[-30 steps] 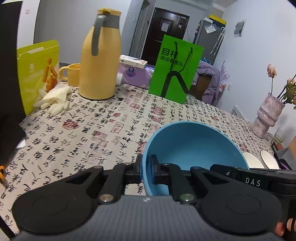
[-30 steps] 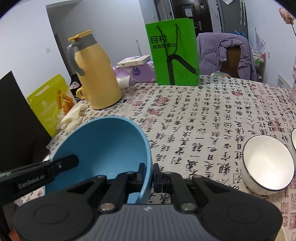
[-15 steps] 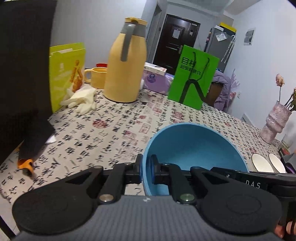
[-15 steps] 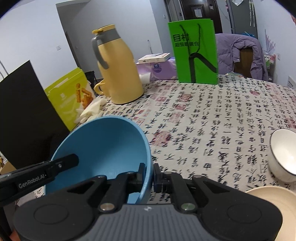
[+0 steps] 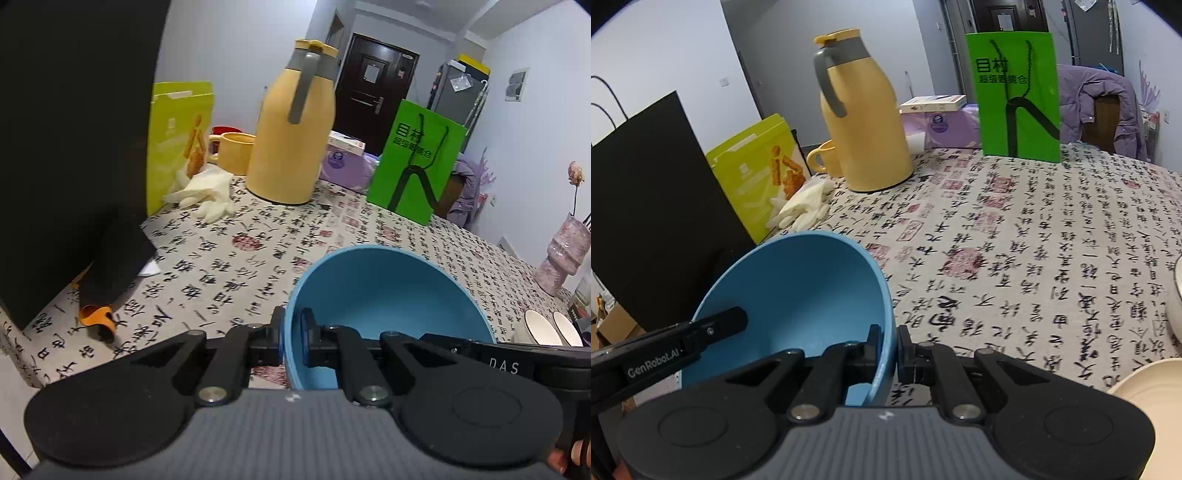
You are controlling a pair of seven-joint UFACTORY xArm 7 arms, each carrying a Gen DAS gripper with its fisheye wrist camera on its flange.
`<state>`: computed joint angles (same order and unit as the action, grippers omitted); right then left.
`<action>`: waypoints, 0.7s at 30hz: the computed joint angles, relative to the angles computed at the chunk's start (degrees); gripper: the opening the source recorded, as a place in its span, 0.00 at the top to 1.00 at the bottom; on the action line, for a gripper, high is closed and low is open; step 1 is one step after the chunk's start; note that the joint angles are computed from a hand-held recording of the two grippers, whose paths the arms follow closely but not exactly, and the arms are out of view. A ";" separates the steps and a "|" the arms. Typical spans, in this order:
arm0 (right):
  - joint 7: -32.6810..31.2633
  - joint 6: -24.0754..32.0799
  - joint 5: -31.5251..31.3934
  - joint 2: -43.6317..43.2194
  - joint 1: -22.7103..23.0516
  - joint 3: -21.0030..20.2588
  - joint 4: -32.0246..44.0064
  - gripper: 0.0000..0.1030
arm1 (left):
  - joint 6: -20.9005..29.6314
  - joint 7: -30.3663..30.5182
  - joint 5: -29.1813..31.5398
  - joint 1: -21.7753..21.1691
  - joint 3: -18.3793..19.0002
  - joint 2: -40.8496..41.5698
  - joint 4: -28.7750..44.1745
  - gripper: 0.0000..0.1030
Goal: Organize plates and bowls
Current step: 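Lift the blue bowl with both grippers and carry it away from the plates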
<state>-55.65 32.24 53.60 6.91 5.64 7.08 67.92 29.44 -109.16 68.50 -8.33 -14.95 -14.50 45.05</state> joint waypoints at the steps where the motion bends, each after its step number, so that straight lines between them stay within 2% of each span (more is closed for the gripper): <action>1: 0.31 -0.14 -0.25 0.06 0.23 0.15 -0.12 0.92 | -0.18 -0.10 -0.06 0.07 0.20 -0.35 -0.45 0.92; 21: 6.30 -1.46 -5.34 2.59 2.96 2.41 -0.56 0.92 | -4.29 -0.57 -2.67 4.98 0.13 -4.16 -7.63 0.92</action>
